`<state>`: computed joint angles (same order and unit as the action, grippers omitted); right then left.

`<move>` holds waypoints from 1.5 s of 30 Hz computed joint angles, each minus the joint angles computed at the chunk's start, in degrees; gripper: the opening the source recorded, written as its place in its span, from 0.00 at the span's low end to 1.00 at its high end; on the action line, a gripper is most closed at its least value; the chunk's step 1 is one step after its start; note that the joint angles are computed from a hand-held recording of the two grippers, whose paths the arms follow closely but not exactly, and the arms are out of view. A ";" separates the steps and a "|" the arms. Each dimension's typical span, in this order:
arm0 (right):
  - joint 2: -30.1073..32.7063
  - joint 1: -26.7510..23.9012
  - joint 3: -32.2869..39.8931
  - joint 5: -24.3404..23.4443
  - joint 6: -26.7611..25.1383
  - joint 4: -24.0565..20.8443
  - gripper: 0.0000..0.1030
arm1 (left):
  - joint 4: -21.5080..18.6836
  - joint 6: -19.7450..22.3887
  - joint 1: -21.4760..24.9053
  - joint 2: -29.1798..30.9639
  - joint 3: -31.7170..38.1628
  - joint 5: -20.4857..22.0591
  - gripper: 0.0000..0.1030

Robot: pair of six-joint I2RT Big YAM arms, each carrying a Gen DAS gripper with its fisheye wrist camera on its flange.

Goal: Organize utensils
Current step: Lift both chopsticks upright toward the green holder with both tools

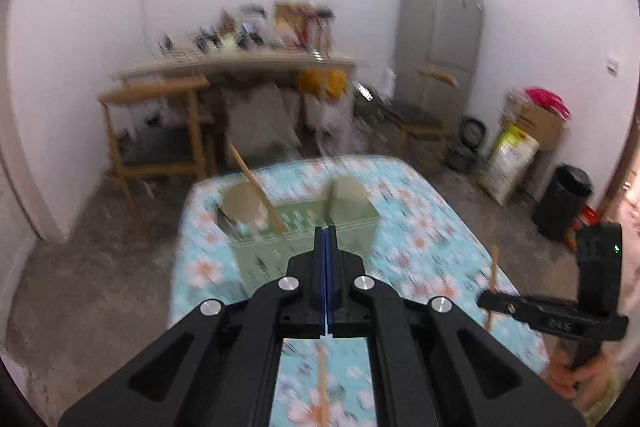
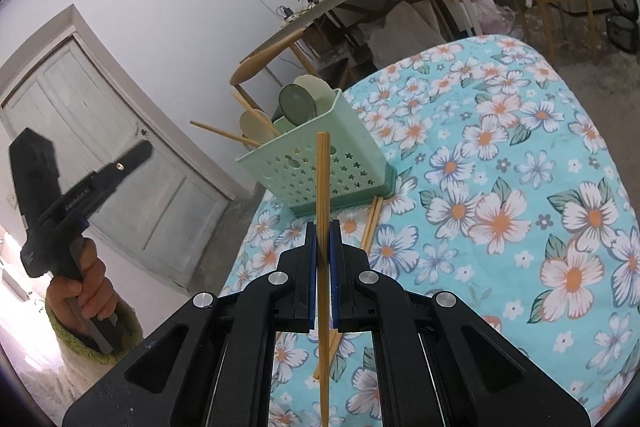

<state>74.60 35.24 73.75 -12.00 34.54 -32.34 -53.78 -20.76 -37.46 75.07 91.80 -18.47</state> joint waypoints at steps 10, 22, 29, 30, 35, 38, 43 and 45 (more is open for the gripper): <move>0.63 -0.29 -0.35 -1.92 0.05 -0.39 0.04 | -13.02 -6.61 7.29 13.54 -3.37 20.68 0.12; 2.20 -0.67 -0.12 -3.33 0.66 -0.18 0.04 | -11.56 -4.92 6.87 15.13 -3.29 24.41 0.30; 2.25 -0.65 -0.18 -3.39 0.72 -0.22 0.04 | -8.47 -2.62 5.94 12.09 -5.22 25.82 0.36; 2.25 -0.65 -0.21 -3.37 0.82 -0.18 0.04 | -8.33 -1.70 5.42 12.18 -5.11 25.75 0.36; 2.28 -0.64 -0.32 -3.41 0.96 -0.13 0.04 | -10.31 0.20 4.15 15.24 -3.29 23.37 0.36; 2.30 -0.70 -0.38 -3.38 1.08 -0.19 0.04 | -9.80 -0.38 4.74 16.53 -3.33 23.02 0.31; 2.04 -0.96 -0.78 -3.54 1.36 -0.07 0.04 | -9.56 1.78 3.70 17.25 -2.59 17.56 0.06; 1.85 -0.99 -0.99 -3.59 1.61 0.08 0.04 | -8.85 1.28 3.70 16.53 -2.84 16.44 0.05</move>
<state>76.45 34.24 72.76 -15.59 36.14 -32.26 -62.63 -19.48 -33.76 91.60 88.96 -2.03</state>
